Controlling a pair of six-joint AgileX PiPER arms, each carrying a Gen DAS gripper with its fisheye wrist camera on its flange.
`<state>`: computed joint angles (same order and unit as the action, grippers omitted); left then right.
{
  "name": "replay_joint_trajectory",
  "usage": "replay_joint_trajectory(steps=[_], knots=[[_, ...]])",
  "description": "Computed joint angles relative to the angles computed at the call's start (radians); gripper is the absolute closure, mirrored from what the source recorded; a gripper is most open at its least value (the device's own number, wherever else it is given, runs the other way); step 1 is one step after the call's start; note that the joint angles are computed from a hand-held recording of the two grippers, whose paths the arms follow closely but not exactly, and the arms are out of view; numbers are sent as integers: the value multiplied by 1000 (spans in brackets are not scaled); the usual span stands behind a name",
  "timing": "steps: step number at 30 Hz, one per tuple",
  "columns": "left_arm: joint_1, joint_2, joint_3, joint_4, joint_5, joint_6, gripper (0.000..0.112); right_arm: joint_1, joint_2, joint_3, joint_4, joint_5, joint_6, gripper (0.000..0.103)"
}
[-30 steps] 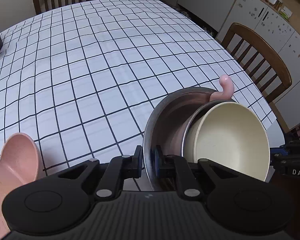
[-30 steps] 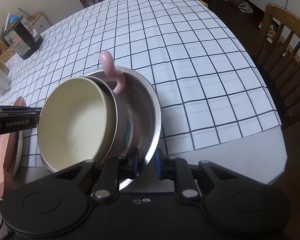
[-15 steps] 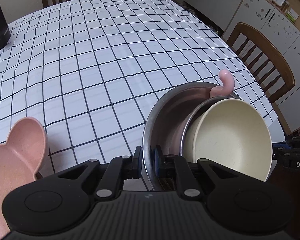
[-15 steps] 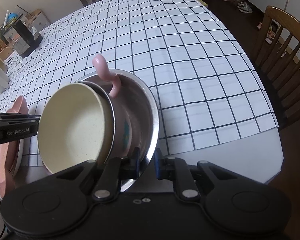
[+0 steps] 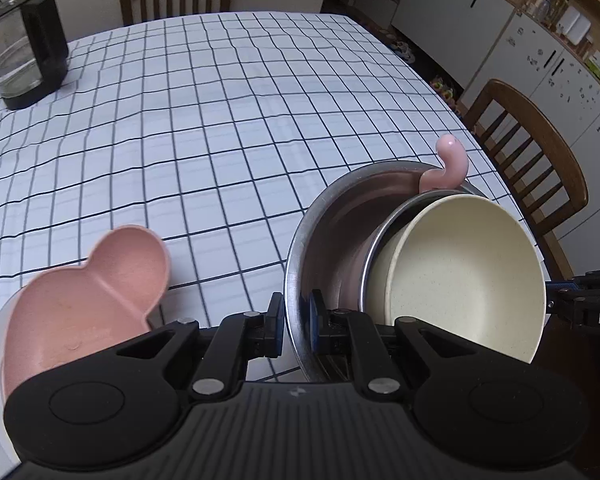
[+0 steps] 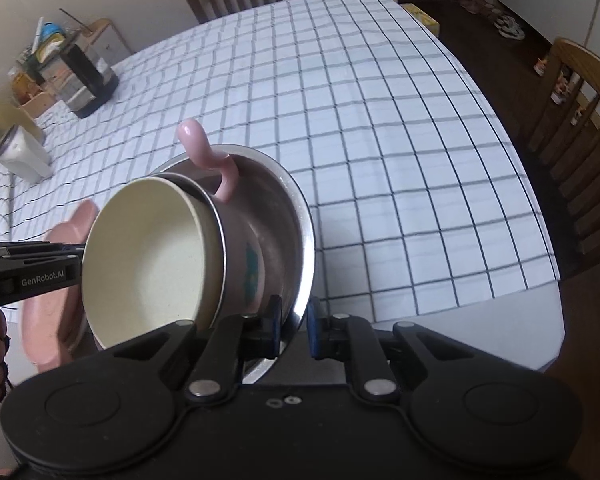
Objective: Organize plates and bowls
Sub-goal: 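Carry the nested steel bowl stack with both grippers over the pink plate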
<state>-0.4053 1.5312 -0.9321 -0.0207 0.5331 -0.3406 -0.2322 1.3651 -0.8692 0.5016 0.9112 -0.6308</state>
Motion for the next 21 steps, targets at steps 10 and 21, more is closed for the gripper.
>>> replay_joint_trajectory(steps=[10,21], knots=[[81,-153,59,52,70,-25,101,124,-29,-69,-1,48,70,90],[348,-346,151,10,160,139,101,403,14,-144,-24,1,210,90]])
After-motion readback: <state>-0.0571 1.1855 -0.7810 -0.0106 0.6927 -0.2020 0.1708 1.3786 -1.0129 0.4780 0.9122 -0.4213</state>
